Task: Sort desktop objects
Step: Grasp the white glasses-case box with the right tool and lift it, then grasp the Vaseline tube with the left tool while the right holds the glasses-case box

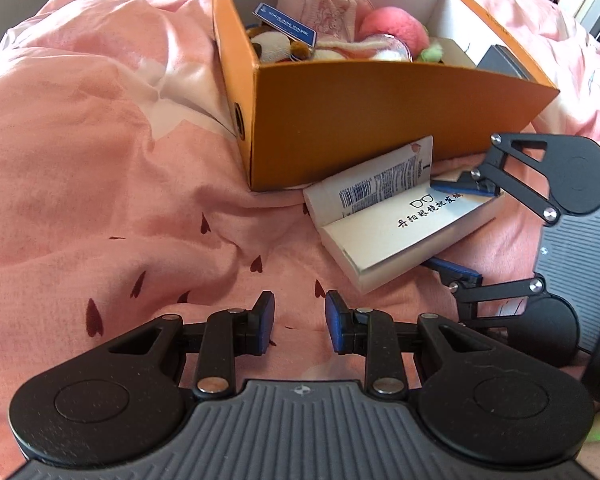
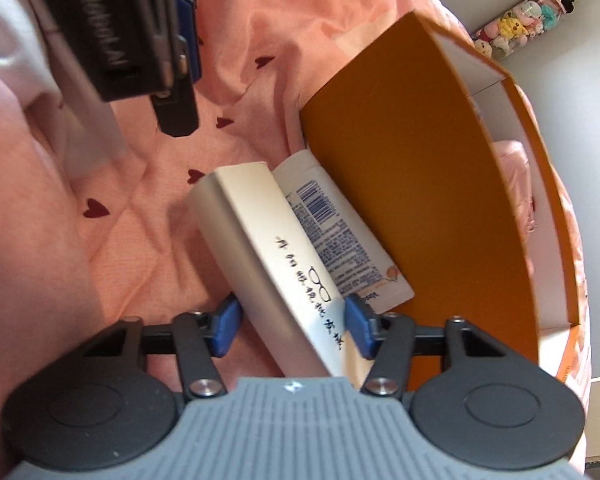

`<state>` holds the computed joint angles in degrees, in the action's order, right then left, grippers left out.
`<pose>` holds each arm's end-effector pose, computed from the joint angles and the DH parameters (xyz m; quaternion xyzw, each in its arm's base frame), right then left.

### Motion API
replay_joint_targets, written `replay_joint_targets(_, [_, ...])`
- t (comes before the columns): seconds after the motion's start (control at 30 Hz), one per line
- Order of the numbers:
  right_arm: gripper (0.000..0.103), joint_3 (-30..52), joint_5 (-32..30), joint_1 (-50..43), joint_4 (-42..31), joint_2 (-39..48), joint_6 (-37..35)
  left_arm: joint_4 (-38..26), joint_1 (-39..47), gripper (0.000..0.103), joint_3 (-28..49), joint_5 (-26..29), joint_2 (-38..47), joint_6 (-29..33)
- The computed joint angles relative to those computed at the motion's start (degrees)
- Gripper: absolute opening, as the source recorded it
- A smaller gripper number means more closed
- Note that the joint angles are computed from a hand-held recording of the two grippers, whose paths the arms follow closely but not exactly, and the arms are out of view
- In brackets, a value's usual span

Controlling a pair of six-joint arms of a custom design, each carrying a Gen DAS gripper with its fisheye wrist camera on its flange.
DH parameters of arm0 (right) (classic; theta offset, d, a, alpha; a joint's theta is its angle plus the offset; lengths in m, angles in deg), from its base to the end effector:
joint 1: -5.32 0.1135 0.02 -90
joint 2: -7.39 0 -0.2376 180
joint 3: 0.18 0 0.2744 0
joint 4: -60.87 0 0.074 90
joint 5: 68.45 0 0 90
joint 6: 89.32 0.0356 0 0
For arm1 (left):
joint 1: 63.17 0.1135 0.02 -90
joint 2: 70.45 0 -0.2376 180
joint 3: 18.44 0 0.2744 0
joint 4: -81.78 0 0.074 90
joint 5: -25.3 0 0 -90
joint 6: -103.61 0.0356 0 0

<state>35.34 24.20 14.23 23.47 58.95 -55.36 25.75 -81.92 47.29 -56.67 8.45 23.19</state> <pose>0.1991 0.0295 0.1358 -0.5036 0.8047 -0.1455 0.2786 0.2638 -0.0948 0.1820 0.2524 0.9482 -0.0830 0.1740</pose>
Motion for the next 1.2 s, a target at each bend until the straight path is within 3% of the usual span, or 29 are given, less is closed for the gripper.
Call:
replay_joint_targets(0.17, [0.038,2.88,-0.44,-2.24,-7.03,-5.7,1.59,0.1,1.51,0.032,0.11,1.57,-1.24,-0.45])
replay_joint_targets(0.33, [0.033,9.15,-4.37,-9.17,-16.57,-7.6,0.44,0.17,1.52,0.032,0.54,2.77,-1.8,0.48])
replay_joint_targets(0.5, [0.032,14.58,-7.46,-16.95,-24.71,-6.97,-4.4,1.37,-0.19,0.032,0.99,2.35,-2.32,3.67])
replay_joint_targets(0.7, [0.031,16.69,-7.01,-21.77,-28.61,-8.12,-13.03,2.6,-2.36,0.032,2.16,-0.3,-1.57,6.78])
replay_joint_targets(0.83, [0.031,16.07,-4.97,-22.39,-26.61,-4.7,-17.27,3.76,-2.86,0.032,2.53,0.02,-0.68,9.07])
replay_joint_targets(1.03, [0.032,13.94,-5.57,-23.23,-17.77,4.02,-15.97,7.13,-5.09,0.033,2.15,-1.64,1.23,14.1])
replay_joint_targets(1.1, [0.033,14.08,-7.01,-24.03,-16.12,6.37,-15.19,8.58,-6.07,0.035,2.04,-2.32,1.97,15.57])
replay_joint_targets(1.2, [0.036,13.61,-8.01,-25.11,-13.48,8.24,-13.97,11.45,-7.62,0.05,1.66,-2.86,3.33,18.14])
